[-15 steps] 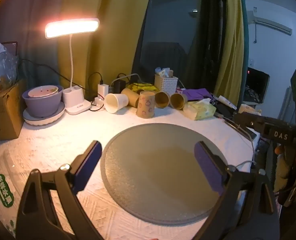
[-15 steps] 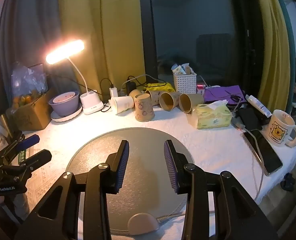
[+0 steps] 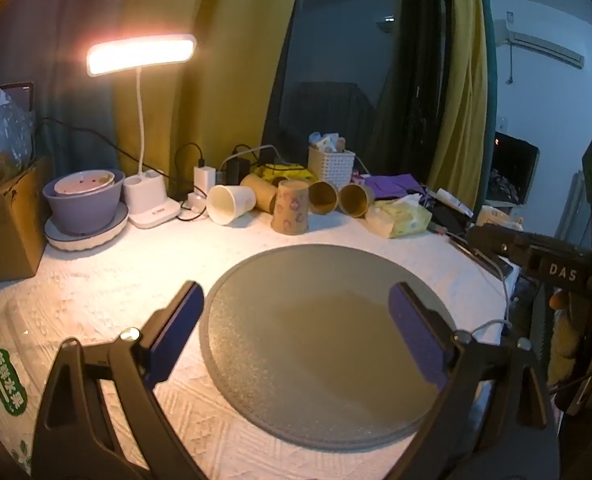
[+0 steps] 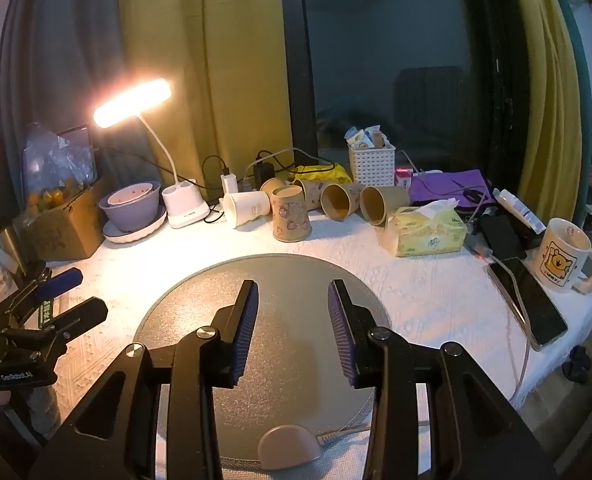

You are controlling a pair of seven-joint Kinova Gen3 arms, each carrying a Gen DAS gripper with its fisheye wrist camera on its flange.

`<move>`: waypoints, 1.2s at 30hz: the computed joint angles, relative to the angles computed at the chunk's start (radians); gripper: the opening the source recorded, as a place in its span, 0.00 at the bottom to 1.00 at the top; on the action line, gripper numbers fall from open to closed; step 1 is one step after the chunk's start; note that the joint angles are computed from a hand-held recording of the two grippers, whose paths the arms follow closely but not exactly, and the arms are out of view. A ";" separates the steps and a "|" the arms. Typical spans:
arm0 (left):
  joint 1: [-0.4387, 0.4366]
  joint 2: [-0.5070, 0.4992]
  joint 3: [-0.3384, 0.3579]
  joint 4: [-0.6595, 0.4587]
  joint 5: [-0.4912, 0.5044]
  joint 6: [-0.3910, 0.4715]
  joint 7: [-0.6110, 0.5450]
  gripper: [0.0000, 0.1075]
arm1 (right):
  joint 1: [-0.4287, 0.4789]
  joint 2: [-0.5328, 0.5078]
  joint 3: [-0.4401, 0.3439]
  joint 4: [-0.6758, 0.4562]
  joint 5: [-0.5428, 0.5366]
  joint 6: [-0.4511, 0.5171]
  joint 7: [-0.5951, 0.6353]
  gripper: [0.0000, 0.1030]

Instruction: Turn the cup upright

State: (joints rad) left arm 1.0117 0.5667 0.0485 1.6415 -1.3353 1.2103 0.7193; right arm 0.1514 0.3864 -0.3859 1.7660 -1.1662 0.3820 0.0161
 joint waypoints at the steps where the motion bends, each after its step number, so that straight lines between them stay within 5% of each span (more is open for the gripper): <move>1: 0.001 0.001 0.000 0.003 -0.001 0.000 0.004 0.88 | -0.001 0.000 0.002 0.000 -0.001 0.001 0.000 0.37; 36: 0.002 0.003 -0.002 -0.018 0.013 0.003 -0.029 0.88 | -0.021 -0.003 0.040 -0.005 -0.018 0.027 0.007 0.38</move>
State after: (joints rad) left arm 1.0139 0.5701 0.0466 1.6233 -1.3221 1.2133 0.6907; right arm 0.1306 0.3832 -0.3456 1.7610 -1.1841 0.4092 0.0232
